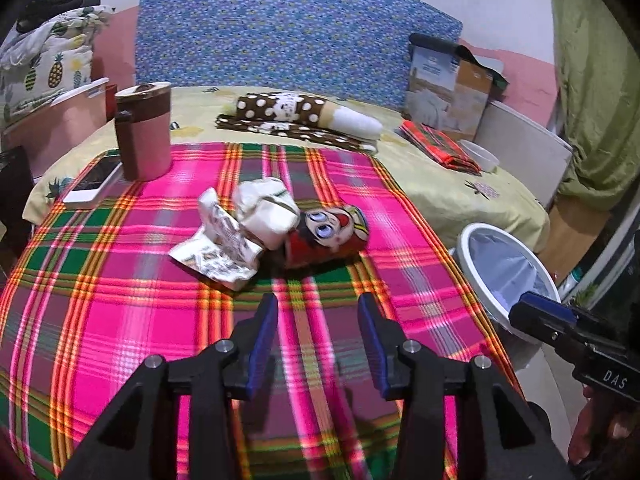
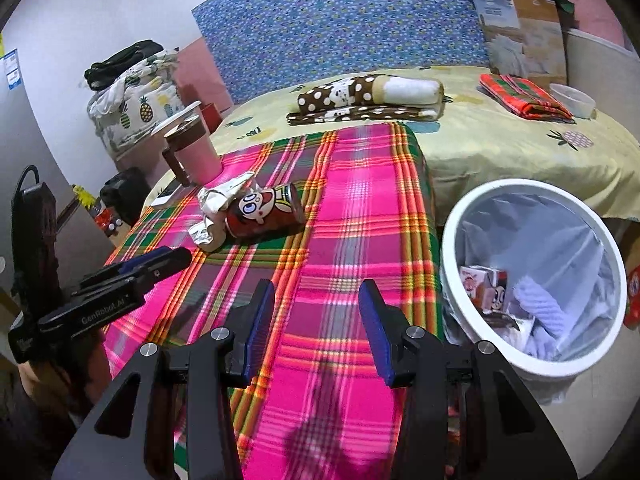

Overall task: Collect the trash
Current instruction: 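Move both open grippers back toward the remaining trash on the bed, then grasp the white paper bag with the left gripper while the right gripper grasps the red cartoon-face can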

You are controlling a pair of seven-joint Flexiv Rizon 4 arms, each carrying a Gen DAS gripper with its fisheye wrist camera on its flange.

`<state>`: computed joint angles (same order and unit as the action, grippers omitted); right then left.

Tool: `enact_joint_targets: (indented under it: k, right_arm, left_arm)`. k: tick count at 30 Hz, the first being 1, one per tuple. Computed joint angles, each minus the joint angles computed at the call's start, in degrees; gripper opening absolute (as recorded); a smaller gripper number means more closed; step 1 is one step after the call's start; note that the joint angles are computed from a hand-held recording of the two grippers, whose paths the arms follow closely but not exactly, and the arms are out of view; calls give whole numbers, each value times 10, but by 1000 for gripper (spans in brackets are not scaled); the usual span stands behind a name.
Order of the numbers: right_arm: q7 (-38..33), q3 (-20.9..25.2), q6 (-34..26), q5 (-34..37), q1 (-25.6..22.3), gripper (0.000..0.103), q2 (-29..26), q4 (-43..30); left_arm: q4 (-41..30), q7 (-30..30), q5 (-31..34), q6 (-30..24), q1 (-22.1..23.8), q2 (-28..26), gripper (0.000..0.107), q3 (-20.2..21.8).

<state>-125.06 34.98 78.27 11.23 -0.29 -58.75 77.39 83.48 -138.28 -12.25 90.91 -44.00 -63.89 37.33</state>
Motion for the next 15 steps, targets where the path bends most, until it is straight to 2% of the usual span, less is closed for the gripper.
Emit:
enact_joint_targets:
  k: [5, 8, 15]
  right_arm:
    - [-1, 0, -12, -1, 9, 46, -8, -20]
    - [-3, -2, -19, 1, 15, 46, -12, -34]
    - [-8, -11, -42, 14, 31, 46, -25, -70]
  left_arm:
    - [-8, -2, 3, -10, 10, -2, 46, 9]
    - [-22, -4, 8, -17, 22, -6, 51, 10]
    - [-76, -7, 29, -43, 70, -19, 55, -15]
